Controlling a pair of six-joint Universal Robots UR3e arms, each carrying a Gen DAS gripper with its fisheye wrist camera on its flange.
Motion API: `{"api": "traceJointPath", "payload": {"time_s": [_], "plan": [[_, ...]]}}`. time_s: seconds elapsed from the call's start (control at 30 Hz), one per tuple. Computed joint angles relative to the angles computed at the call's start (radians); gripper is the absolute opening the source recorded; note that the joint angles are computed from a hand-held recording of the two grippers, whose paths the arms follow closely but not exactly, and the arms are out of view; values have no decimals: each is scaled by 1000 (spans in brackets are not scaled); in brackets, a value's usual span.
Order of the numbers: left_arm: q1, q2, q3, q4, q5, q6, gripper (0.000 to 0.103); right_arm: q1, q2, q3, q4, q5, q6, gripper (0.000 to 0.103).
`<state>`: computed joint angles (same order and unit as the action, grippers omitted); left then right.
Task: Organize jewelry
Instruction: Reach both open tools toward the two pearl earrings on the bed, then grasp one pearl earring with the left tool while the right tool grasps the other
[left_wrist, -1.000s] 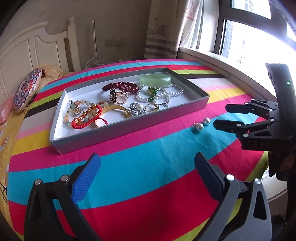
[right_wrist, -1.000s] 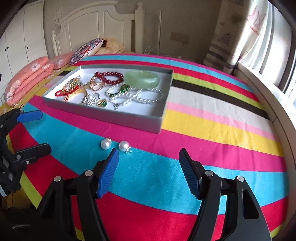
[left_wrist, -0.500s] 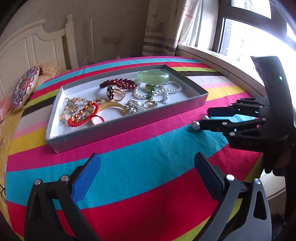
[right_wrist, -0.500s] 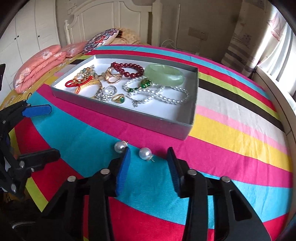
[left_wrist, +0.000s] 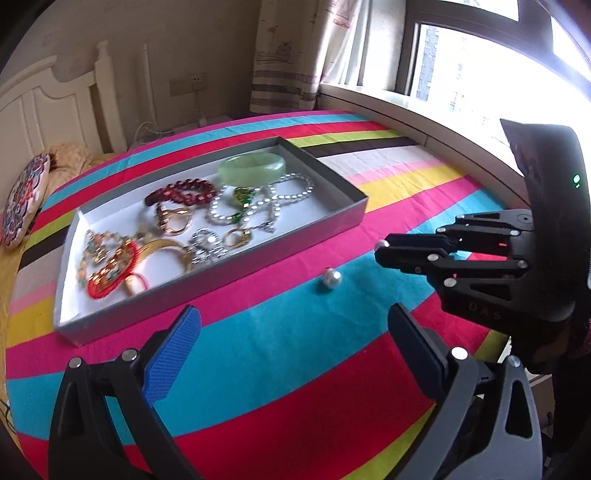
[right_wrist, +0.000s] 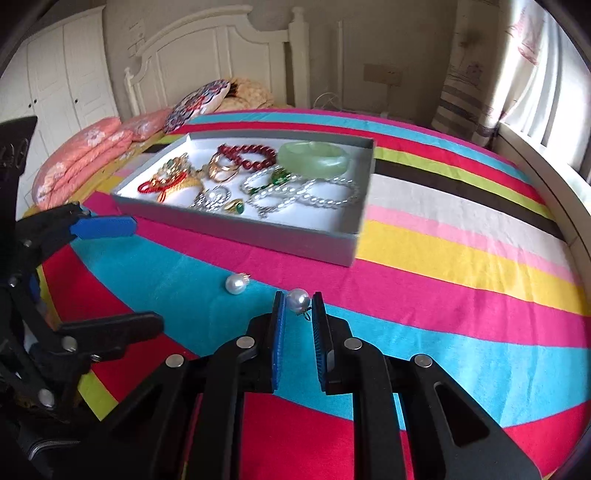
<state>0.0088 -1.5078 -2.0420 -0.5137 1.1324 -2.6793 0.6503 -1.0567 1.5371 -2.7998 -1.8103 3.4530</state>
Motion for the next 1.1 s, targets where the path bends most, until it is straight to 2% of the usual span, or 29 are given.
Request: {"api": "traceJointPath", "payload": {"time_s": [0.03,0.1,0.13,0.17,0.3,0.43,0.77,1.1], "plan": [[-20,-22,12,17,15,-7,96,-5,-23,34,-21,-4,9,15],[-58,-68,57,10,33,-13,81,-10,-55,79,-47,-11,20,15],[-71,-89,84,-13,31,-9,69,-14,-69,99,-58,-14,24,15],[-88,-111,107,-19,40,-13,62,-17,-85,121,-70,-15,27,15],[-135,-172,157,0,79,-34,51,-19,-113,168,-107,-16,37,15],[-169,-208,179,-3,122,-22,25,-20,-116,189,-134,-8,38,15],[-172,-225,180,22,125,-17,13,-19,-113,209,-165,-4,50,16],[-158,-201,154,38,109,-18,13,-13,-111,208,-162,-13,55,16]]}}
